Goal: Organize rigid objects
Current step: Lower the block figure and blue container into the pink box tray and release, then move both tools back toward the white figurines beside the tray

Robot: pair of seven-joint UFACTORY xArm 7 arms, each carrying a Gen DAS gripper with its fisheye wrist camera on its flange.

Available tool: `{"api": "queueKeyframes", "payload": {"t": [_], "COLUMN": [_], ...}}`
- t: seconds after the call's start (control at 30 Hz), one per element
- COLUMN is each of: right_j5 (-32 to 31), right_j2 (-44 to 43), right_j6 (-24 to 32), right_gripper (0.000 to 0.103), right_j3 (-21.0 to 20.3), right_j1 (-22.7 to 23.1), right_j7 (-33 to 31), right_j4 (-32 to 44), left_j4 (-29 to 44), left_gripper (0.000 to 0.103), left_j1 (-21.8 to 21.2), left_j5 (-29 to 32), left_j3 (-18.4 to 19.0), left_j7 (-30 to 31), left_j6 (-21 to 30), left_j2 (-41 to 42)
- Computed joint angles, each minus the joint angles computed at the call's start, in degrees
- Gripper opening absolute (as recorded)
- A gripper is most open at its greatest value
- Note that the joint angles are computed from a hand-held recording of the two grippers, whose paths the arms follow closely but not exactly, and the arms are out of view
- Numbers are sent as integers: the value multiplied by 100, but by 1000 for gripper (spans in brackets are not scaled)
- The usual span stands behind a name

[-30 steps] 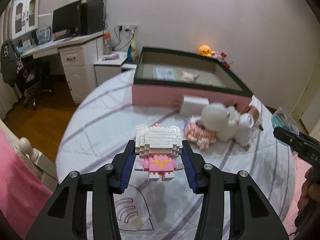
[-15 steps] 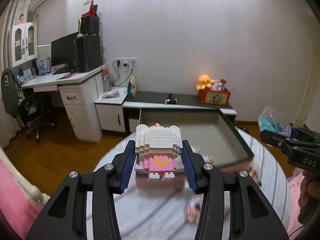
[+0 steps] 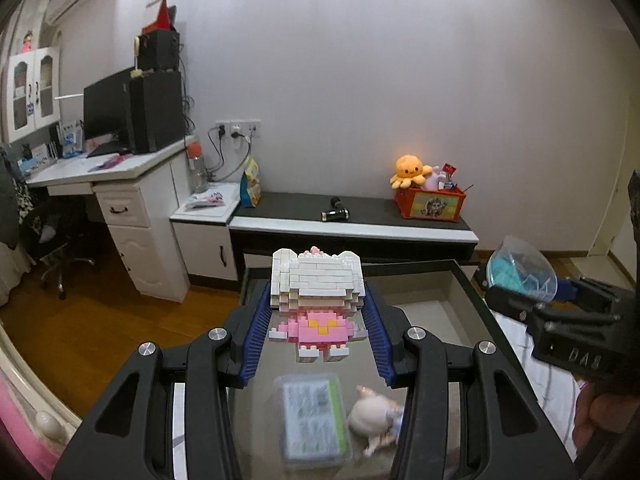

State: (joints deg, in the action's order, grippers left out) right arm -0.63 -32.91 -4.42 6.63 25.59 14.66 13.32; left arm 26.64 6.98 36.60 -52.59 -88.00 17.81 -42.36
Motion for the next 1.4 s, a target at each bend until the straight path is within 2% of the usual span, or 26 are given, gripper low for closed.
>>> {"api": "queueKeyframes", "payload": {"t": [0.2, 0.3, 0.37, 0.4, 0.43, 0.47, 0.5, 0.53, 0.57, 0.6, 0.63, 0.77, 0.9, 1.1, 1.2, 1.3, 1.4], "right_j5": [-7, 28, 75, 92, 117, 142, 172, 204, 225, 213, 196, 194, 202, 165, 138, 102, 49], "right_j2": [1029, 1361, 1459, 1487, 1484, 1477, 1435, 1377, 1267, 1175, 1099, 470, -223, -1636, -2437, -3375, -4487], "right_j6": [-164, -138, -128, -98, -95, -95, -90, -58, -18, 38, 67, 208, 359, 925, 1346, 1910, 2707], "right_gripper": [63, 64, 64, 71, 77, 86, 86, 86, 89, 100, 103, 103, 103, 103, 103, 103, 103], "right_j3": [-400, -474, -518, -534, -491, -370, -430, -454, -254, 19, 195, 312, 170, 287, 368, 429, 523], "right_j1": [202, 234, 279, 302, 281, 200, 274, 306, 126, -129, -273, -299, -67, 148, 303, 511, 796], "right_j7": [-201, -280, -312, -335, -330, -286, -291, -279, -188, -78, 12, 260, 371, 675, 873, 1096, 1346], "right_j4": [454, 636, 676, 693, 684, 687, 660, 627, 563, 529, 503, 126, -292, -952, -1239, -1515, -1753], "left_j4": [446, 525, 488, 439, 381, 325, 249, 166, 99, 30, -36, -312, -521, -670, -697, -722, -669], "left_gripper": [46, 47, 49, 60, 77, 84, 90, 91, 91, 93, 94, 100, 102, 103, 103, 103, 103], "left_j1": [1642, 2183, 2264, 2215, 2114, 2012, 1882, 1704, 1526, 1259, 1065, 132, -851, -2219, -2711, -3231, -3626], "left_j5": [337, 252, 112, 22, -89, -193, -283, -361, -427, -511, -557, -703, -777, -900, -950, -1040, -1093], "left_j3": [-1027, -1445, -1504, -1452, -1391, -1360, -1318, -1224, -1101, -935, -814, -339, 68, 359, 435, 451, 390], "left_j7": [-191, -88, -16, 34, 52, 42, 13, 29, 91, 156, 178, 137, 50, -167, -306, -467, -608], "left_j6": [-750, -935, -998, -1032, -997, -930, -873, -826, -781, -642, -547, -22, 562, 1559, 1949, 2355, 2728], "left_j2": [858, 1081, 1049, 1040, 937, 755, 527, 359, 292, 219, 137, -312, -681, -1120, -1230, -1361, -1401]}}
